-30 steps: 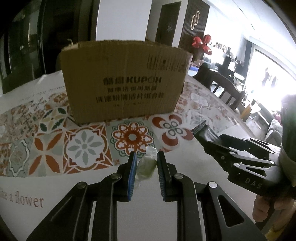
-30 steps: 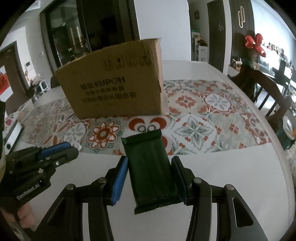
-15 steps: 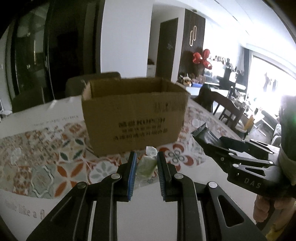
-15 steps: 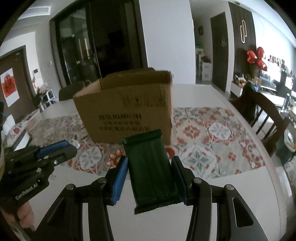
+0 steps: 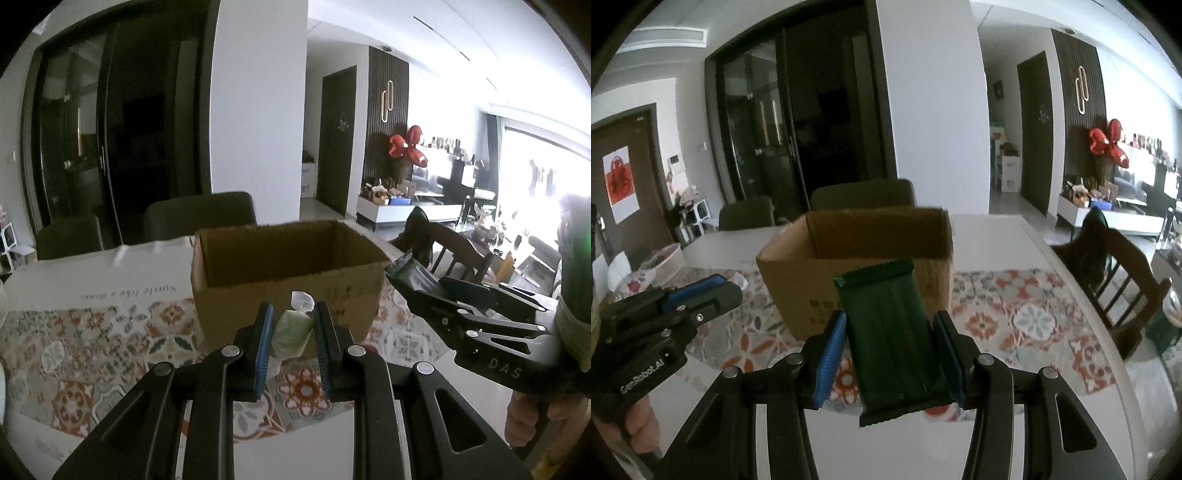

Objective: Organize snacks

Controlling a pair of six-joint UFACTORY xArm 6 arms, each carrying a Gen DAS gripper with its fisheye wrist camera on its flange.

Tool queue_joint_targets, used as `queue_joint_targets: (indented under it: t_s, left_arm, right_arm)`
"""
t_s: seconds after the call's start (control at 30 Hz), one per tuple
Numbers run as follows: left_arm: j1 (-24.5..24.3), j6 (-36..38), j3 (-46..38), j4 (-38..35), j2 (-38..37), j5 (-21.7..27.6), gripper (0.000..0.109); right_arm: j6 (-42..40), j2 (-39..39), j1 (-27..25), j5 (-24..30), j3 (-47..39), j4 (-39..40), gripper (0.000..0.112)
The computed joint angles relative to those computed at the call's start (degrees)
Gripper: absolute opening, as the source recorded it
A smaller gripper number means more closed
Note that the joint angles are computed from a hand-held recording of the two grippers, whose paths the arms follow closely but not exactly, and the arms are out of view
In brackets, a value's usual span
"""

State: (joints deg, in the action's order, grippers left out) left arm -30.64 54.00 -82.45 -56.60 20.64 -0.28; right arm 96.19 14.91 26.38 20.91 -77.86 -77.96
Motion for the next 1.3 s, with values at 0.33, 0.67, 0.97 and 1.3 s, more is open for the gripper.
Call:
queue_joint_targets:
  t_s: [0.33,0.67,0.97,1.3]
  left_arm:
    - [2.6,-9.9,-7.6,11.5,4.3,3.3,0.023]
    - [5.3,-20.1,-21.7,23.1,13.0,8.6,0.023]
    - [7.5,-31.6,-43.8,33.5,26.8,18.6,0.024]
    - [8.6,-45.2,-55.6,47.3,34.1,22.6,0.063]
  right_arm:
    - [-5.5,4.0,-2.0,-2.7,-7.8,3.0,0.049]
    - [-19.3,11.5,-4.0,-4.2,-18.4,14.3,0.049]
    - [-35.7,20.4,-5.3,-3.2,-29.8,30.5,0.049]
    - [-41.2,26.0,-5.2,2.1,-38.0,37.2,0.072]
